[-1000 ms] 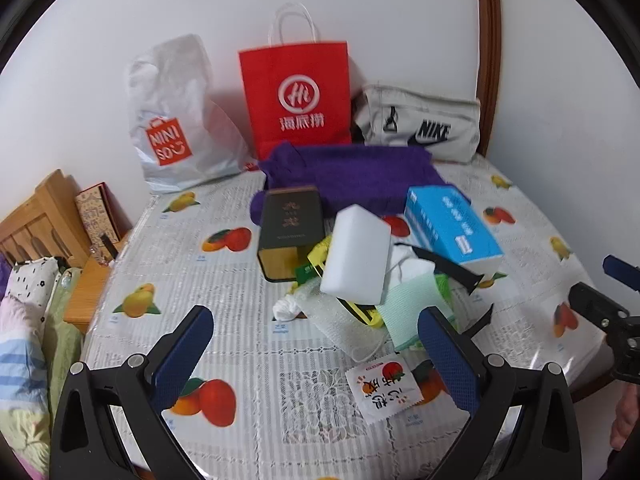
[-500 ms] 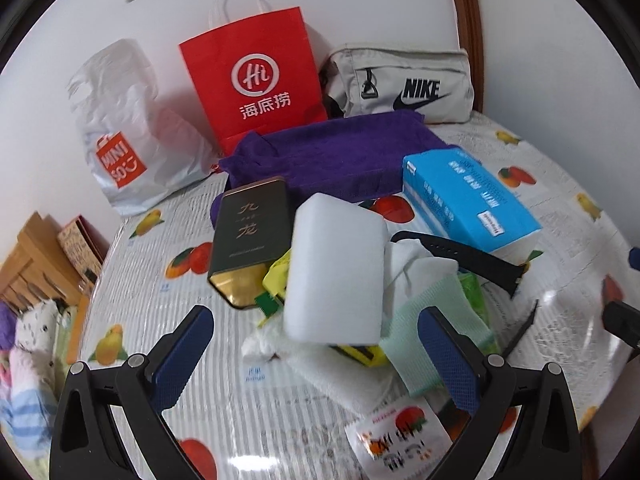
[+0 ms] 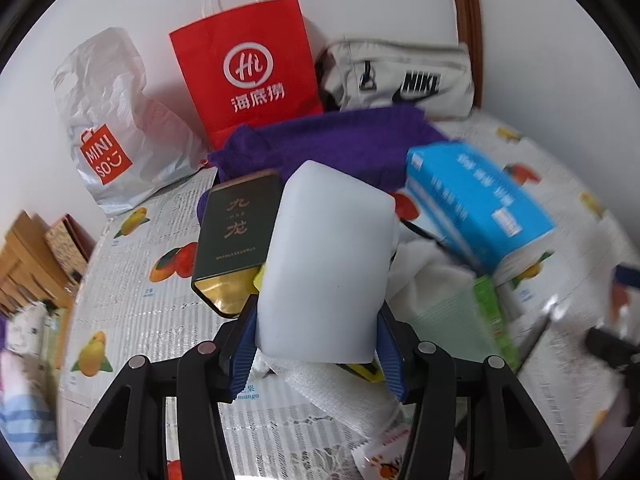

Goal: Organize soft objects

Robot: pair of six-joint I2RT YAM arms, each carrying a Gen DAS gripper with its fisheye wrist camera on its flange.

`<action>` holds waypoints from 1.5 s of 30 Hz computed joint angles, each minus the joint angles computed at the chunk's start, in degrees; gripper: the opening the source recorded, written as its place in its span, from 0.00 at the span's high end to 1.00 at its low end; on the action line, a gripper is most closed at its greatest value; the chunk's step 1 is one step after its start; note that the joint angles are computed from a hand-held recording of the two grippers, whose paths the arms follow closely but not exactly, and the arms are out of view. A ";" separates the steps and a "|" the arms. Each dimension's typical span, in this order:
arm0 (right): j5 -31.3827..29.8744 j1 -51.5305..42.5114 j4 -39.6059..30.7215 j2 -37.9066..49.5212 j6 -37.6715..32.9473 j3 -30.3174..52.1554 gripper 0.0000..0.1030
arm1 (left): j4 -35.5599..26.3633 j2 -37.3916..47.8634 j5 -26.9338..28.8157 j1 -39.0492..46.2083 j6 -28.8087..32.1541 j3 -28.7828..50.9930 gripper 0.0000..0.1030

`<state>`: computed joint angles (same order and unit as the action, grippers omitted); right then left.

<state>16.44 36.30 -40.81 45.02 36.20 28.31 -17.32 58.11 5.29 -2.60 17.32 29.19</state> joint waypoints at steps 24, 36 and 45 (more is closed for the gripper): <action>-3.63 7.41 15.57 13.27 -5.44 -3.85 0.05 | -9.34 -0.15 16.06 18.38 8.36 1.57 0.50; 0.46 8.11 24.22 21.66 -5.08 -4.56 0.03 | -10.57 2.61 20.03 22.60 10.52 2.18 0.50; -0.97 7.38 21.04 15.48 -6.20 -5.97 0.39 | -11.62 2.21 20.23 23.82 11.05 1.82 0.50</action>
<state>15.47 43.68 -19.77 60.50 30.00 22.35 -28.94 60.32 25.52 21.23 28.37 31.01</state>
